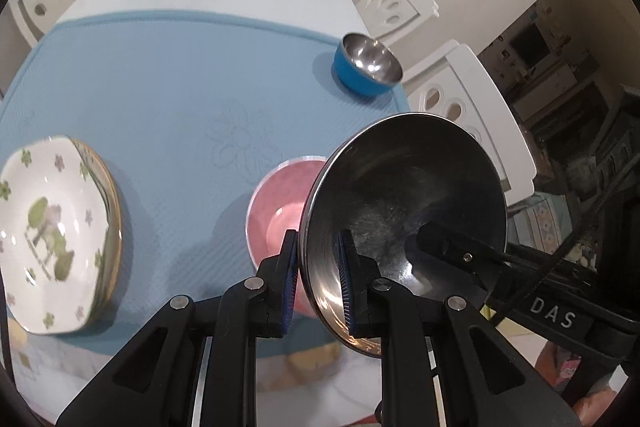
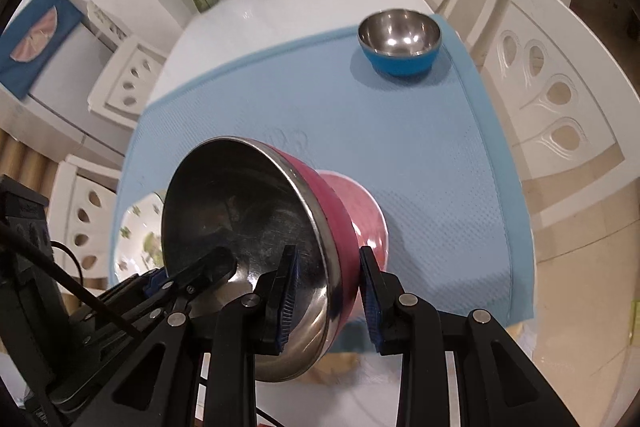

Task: Organize plates and bowls
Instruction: 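Carry the magenta steel bowl with both tools and lower it into the pink bowl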

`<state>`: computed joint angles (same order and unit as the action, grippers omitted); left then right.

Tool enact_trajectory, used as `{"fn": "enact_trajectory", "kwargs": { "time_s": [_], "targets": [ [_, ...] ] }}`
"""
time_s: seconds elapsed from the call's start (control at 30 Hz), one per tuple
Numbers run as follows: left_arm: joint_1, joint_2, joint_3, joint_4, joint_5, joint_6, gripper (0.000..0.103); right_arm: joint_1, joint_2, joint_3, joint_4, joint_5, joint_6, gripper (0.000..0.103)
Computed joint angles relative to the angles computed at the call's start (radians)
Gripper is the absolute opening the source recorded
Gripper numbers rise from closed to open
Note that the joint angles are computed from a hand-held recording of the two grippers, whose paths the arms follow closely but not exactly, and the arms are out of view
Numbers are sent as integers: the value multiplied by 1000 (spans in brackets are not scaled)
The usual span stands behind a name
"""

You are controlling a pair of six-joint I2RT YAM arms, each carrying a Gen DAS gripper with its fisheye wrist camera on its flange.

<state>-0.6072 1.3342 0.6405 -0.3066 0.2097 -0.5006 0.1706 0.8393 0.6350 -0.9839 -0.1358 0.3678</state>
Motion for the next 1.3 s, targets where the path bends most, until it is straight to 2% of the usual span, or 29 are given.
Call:
{"fn": "enact_trajectory", "kwargs": {
  "time_s": [0.27,0.57,0.7,0.9,1.3],
  "targets": [
    [-2,39,-51,25,33,-16,15,-5,11,-61,7,-25,16,30],
    [1,131,-3,53,19,24,15,-12,80,-93,57,-37,18,31],
    [3,126,-18,79,4,14,15,-40,124,-101,80,-74,8,31],
    [-14,152,-2,69,-35,33,15,-18,177,-107,99,-76,11,31],
    [-36,200,15,72,-83,57,16,38,204,-111,121,-28,26,31]
  ]
}}
